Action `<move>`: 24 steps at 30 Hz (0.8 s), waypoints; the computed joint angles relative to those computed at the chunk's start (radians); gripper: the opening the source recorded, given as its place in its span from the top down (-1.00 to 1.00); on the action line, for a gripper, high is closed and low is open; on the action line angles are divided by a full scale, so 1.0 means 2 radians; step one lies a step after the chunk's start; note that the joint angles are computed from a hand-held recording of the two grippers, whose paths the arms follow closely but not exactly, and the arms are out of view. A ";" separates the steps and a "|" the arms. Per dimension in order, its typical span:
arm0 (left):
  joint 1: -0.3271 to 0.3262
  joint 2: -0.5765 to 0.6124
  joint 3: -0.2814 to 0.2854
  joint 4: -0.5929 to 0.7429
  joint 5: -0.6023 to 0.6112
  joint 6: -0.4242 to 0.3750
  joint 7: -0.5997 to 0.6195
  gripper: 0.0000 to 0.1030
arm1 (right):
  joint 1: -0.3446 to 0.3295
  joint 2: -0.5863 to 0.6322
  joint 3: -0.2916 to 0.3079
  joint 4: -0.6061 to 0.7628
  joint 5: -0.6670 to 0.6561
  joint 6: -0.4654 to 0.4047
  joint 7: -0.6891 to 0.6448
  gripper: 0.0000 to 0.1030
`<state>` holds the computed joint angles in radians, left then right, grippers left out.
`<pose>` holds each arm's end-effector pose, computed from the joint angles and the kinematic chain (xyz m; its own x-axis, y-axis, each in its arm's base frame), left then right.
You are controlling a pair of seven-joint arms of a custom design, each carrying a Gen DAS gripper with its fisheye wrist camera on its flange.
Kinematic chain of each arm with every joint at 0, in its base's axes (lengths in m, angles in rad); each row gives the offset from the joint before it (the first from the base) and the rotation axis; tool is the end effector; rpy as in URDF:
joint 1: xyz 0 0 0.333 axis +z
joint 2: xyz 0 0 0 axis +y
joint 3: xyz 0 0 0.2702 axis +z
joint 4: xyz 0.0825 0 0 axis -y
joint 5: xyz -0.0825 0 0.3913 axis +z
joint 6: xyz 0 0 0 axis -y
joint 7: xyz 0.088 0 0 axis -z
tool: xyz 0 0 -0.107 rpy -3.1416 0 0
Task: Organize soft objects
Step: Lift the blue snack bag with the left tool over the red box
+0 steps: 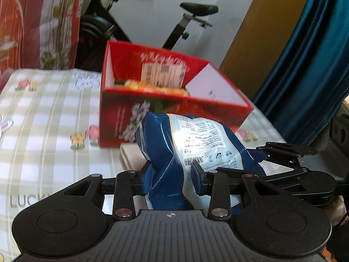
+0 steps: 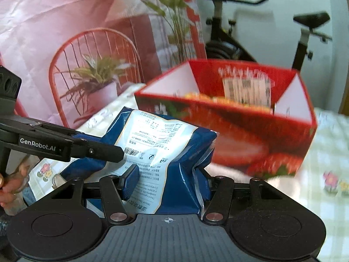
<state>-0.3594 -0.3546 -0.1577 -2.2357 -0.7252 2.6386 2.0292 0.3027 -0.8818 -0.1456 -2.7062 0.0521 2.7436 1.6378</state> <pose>0.4550 -0.2471 0.5492 -0.5548 -0.7742 0.3045 -0.6710 0.2000 -0.7139 0.3801 0.0536 0.5516 0.1501 -0.9653 -0.2137 -0.6368 0.0710 -0.7678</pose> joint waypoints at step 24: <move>0.019 0.111 -0.016 0.153 -0.025 -0.010 0.037 0.24 | -0.012 0.082 -0.031 0.115 -0.003 0.005 -0.125 -0.02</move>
<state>-0.3221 -0.1321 -0.1899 -1.9289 -0.7750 2.6183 2.1023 0.2788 -0.7177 -0.2067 -2.4769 0.0455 2.7529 1.3871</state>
